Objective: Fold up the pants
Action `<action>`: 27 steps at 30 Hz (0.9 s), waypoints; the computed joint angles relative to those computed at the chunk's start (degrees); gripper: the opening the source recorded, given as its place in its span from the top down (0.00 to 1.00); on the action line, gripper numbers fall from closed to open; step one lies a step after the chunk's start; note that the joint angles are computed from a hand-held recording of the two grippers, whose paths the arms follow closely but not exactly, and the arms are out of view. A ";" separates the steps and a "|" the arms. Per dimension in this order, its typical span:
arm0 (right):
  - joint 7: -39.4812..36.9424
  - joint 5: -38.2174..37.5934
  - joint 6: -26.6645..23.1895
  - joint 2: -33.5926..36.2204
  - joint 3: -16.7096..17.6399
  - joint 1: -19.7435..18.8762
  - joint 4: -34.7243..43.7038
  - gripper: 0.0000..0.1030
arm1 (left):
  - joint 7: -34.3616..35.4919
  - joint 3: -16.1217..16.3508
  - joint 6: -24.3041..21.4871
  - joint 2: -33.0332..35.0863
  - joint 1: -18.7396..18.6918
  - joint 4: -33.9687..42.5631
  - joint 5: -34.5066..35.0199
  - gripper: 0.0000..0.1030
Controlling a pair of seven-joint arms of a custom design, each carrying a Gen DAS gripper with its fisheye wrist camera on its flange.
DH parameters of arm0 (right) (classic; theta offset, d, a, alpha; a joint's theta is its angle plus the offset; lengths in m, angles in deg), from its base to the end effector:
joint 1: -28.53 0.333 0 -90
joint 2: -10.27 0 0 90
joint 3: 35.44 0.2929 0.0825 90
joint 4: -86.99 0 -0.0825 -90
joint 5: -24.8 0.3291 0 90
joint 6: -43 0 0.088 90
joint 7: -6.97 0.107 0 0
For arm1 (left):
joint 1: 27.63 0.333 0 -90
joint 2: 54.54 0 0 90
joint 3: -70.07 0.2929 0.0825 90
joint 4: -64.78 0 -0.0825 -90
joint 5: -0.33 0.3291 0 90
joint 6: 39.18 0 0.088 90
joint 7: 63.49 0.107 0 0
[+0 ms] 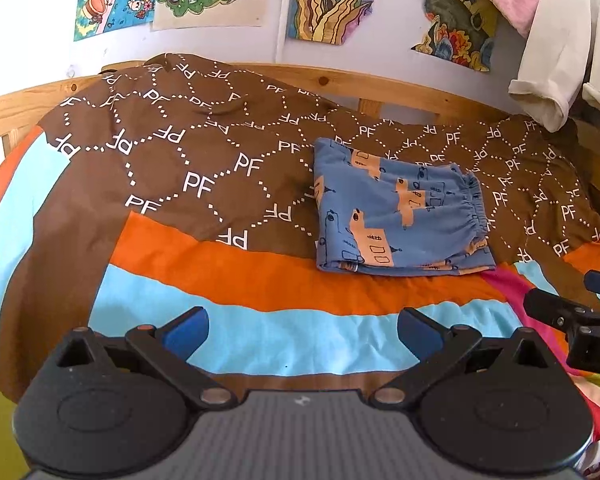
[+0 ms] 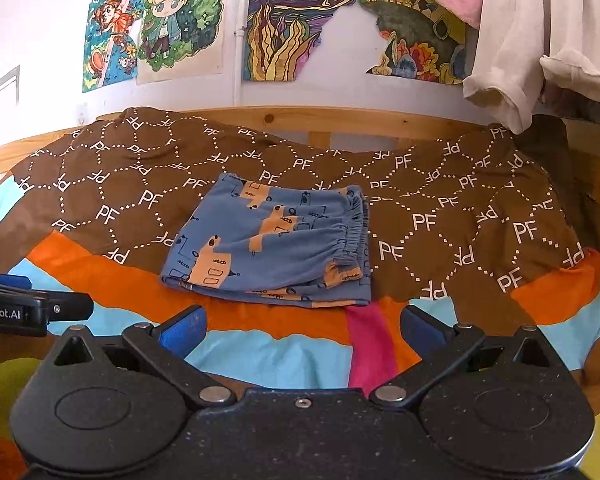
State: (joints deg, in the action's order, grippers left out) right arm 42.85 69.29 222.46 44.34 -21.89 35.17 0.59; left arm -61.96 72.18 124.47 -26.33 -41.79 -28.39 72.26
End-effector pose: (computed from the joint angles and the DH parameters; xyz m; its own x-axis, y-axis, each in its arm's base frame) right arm 0.6709 0.1386 0.4324 0.3918 -0.9200 0.0108 -0.4531 -0.2032 -0.8680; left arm 0.6264 -0.1906 0.3985 0.1768 -0.9818 0.0699 -0.5514 -0.1576 -0.8192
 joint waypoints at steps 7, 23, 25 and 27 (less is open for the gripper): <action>-0.23 -0.07 -0.39 -0.08 0.05 -0.11 -0.04 0.01 | -0.16 0.15 -0.27 0.11 -0.15 0.18 0.17 0.00; 0.62 -0.50 -0.41 -0.02 -0.49 0.25 -0.03 0.01 | -0.74 0.03 -0.94 0.08 -0.24 0.22 0.94 0.00; 0.70 -0.55 -0.42 -0.04 -0.53 0.27 -0.03 0.01 | -0.72 0.03 -0.85 0.10 -0.19 0.23 0.97 0.00; 0.84 -0.64 -0.51 0.03 -0.66 0.28 0.02 0.01 | -0.68 0.03 -0.84 0.10 -0.17 0.23 1.00 0.00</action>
State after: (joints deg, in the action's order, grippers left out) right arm 43.70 68.65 221.95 44.36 -22.56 35.44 0.61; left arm -62.64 72.21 123.63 -26.24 -41.96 -28.16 73.26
